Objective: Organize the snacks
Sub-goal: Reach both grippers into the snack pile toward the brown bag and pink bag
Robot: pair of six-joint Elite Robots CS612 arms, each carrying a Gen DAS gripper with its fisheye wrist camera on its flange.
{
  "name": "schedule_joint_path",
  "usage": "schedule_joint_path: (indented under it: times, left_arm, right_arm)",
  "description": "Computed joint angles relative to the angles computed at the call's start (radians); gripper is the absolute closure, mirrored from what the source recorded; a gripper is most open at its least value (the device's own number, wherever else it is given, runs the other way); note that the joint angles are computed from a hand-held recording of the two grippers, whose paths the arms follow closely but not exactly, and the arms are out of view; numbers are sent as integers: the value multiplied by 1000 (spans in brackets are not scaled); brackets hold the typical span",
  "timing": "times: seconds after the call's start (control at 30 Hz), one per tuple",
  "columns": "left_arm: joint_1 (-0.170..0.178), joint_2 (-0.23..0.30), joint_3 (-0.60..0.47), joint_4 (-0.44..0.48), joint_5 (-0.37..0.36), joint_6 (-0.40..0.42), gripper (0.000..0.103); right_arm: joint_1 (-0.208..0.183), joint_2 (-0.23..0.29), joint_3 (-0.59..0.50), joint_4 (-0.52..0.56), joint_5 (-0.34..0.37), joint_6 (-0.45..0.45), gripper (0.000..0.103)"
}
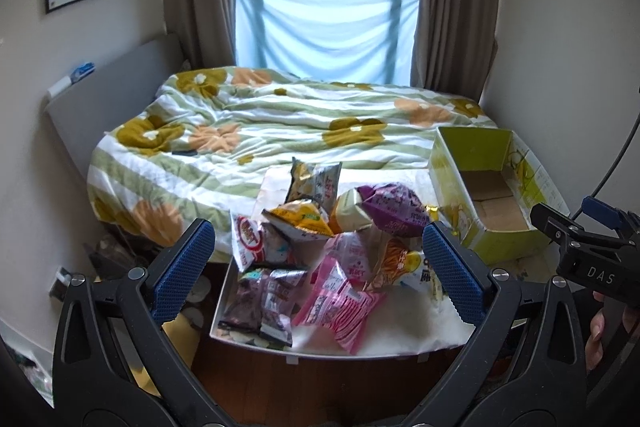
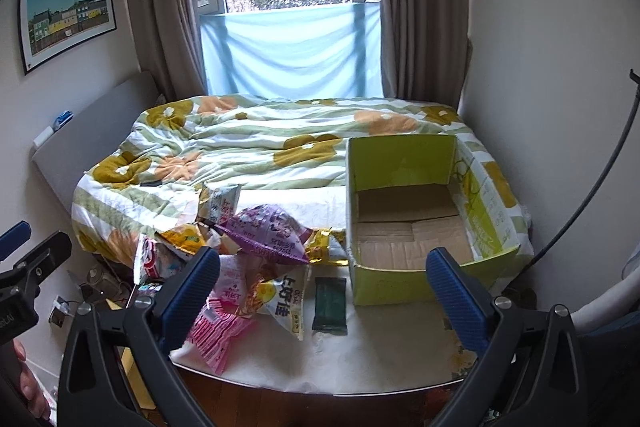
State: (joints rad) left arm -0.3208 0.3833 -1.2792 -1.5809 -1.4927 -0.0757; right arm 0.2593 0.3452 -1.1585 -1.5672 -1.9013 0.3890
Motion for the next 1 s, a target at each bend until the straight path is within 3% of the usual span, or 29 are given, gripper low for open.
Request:
schedule_joint_path:
  times: [0.17, 0.5, 0.77, 1.0]
  left_arm:
    - [0, 18, -25, 73, 48, -41, 0]
    - [47, 39, 4, 159, -1, -37, 0]
    - [104, 7, 164, 169, -125, 15, 0]
    - [122, -9, 272, 150, -183, 66, 1]
  right_arm:
    - [-12, 19, -11, 8, 98, -29, 0]
    - [-11, 42, 19, 3, 264, -117, 0]
    - [11, 25, 141, -11, 297, -257, 0]
    - [33, -9, 294, -61, 274, -405, 0]
